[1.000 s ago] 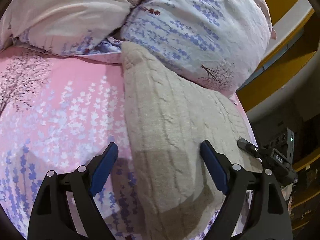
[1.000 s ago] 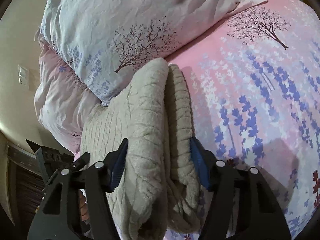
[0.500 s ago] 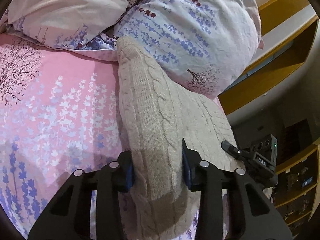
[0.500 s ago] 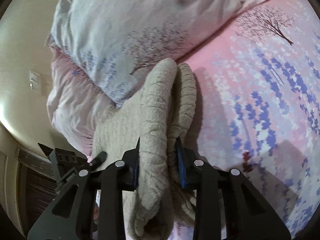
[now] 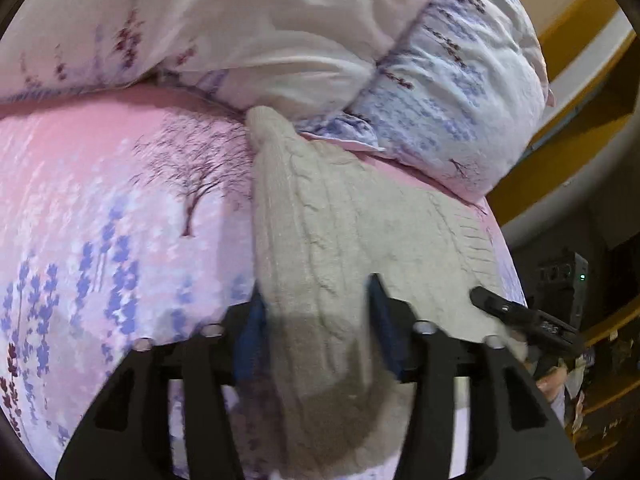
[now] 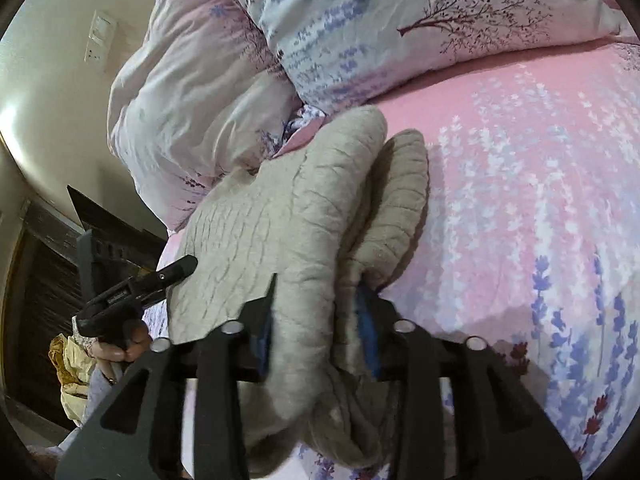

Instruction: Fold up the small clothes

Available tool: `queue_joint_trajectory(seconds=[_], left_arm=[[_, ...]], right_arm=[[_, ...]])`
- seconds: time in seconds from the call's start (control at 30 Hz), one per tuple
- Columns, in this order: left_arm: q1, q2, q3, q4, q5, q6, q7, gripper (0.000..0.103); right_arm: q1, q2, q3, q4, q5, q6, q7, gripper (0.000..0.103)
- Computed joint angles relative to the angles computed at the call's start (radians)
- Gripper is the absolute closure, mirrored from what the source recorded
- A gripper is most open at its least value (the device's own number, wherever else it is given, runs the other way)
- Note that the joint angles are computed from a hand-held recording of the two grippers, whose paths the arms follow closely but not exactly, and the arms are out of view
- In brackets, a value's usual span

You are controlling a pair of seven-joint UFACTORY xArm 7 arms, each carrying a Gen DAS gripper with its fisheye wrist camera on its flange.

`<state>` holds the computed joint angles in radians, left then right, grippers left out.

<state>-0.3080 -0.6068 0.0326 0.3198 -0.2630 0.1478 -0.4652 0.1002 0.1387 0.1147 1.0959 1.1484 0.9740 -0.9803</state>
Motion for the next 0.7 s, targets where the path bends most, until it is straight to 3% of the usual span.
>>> queue_joint_trajectory(seconds=[0.13, 0.2, 0.3, 0.33, 0.37, 0.4, 0.53, 0.7], left_arm=[[0.244, -0.13, -0.245, 0.001, 0.161, 0.084, -0.149, 0.039], [0.282, -0.162, -0.301, 0.015, 0.221, 0.082, -0.191, 0.038], [0.282, -0.119, -0.339, 0.063, 0.286, 0.063, -0.215, 0.036], [0.27, -0.09, -0.338, 0.081, 0.302, 0.058, -0.216, 0.036], [0.263, -0.054, -0.337, 0.105, 0.317, 0.055, -0.216, 0.036], [0.259, -0.017, -0.342, 0.126, 0.332, 0.055, -0.22, 0.036], [0.209, 0.084, -0.315, 0.158, 0.354, 0.024, -0.228, 0.036], [0.208, 0.143, -0.324, 0.182, 0.398, 0.017, -0.243, 0.036]], right_arm=[[-0.02, -0.018, -0.017, -0.001, 0.041, -0.024, 0.007, 0.056], [-0.026, -0.009, -0.022, 0.016, 0.062, -0.044, 0.025, 0.056], [-0.027, 0.038, -0.012, 0.072, 0.074, -0.044, 0.064, 0.056], [-0.019, 0.059, -0.003, 0.094, 0.053, -0.05, 0.081, 0.062], [-0.013, 0.075, 0.007, 0.11, 0.036, -0.048, 0.092, 0.092], [-0.023, 0.082, 0.037, 0.112, 0.02, -0.068, 0.092, 0.094], [0.021, 0.049, 0.032, 0.076, 0.037, -0.245, 0.058, 0.095], [0.026, 0.109, 0.04, 0.118, -0.05, -0.3, 0.148, 0.095]])
